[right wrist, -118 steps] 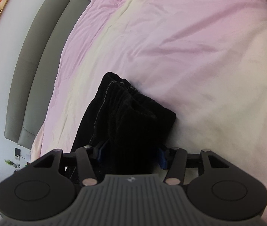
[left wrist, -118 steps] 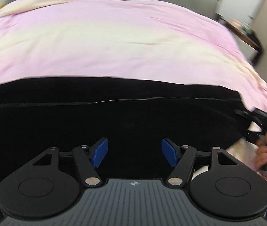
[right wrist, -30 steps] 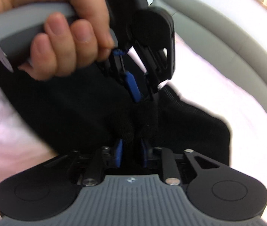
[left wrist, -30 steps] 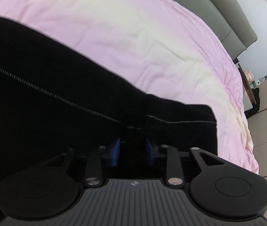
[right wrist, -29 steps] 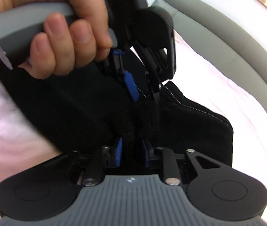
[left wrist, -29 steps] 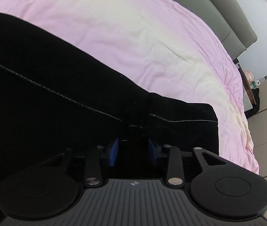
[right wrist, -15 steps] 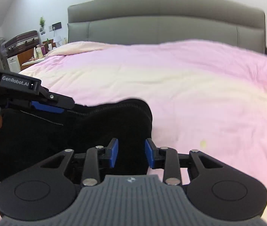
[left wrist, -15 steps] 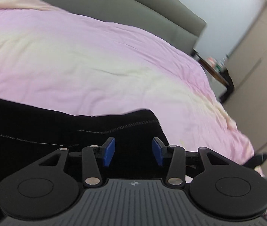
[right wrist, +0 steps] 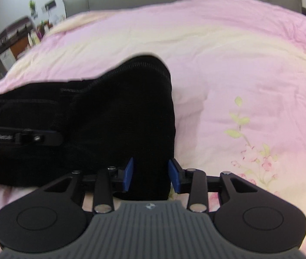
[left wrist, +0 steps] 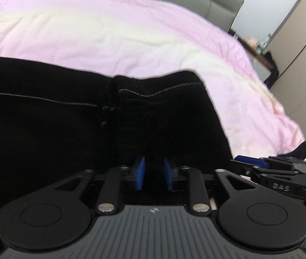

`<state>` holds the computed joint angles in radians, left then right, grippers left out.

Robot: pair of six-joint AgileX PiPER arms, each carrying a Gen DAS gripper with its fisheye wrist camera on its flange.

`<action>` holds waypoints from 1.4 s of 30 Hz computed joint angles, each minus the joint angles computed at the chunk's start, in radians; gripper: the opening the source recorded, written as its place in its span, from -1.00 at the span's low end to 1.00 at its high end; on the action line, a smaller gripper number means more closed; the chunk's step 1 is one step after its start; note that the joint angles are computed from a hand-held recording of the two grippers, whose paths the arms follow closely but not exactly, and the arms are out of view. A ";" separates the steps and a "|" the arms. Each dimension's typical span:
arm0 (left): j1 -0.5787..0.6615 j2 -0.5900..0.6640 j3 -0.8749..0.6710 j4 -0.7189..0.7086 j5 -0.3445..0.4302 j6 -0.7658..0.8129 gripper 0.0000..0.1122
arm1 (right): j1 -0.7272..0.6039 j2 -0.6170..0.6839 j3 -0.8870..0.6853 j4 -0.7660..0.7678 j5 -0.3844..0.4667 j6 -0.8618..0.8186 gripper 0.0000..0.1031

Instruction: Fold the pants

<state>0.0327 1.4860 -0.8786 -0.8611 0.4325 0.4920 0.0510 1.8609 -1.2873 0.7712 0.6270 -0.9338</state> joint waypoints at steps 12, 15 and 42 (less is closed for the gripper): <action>0.856 -0.244 0.071 0.033 0.323 0.013 0.63 | 0.193 -0.249 0.347 0.536 -0.206 -0.375 -0.04; 1.020 -0.169 0.011 0.052 0.342 0.027 0.63 | 0.344 -0.276 0.373 0.617 -0.323 -0.450 0.07; 1.603 0.014 0.074 -0.446 0.645 0.642 0.58 | 1.023 0.555 -0.773 -0.754 -0.110 1.019 -0.35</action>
<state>1.6354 1.4996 -0.8045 -1.3075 1.0773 1.1335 1.0737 2.4162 -2.0606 0.0174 0.5165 0.0852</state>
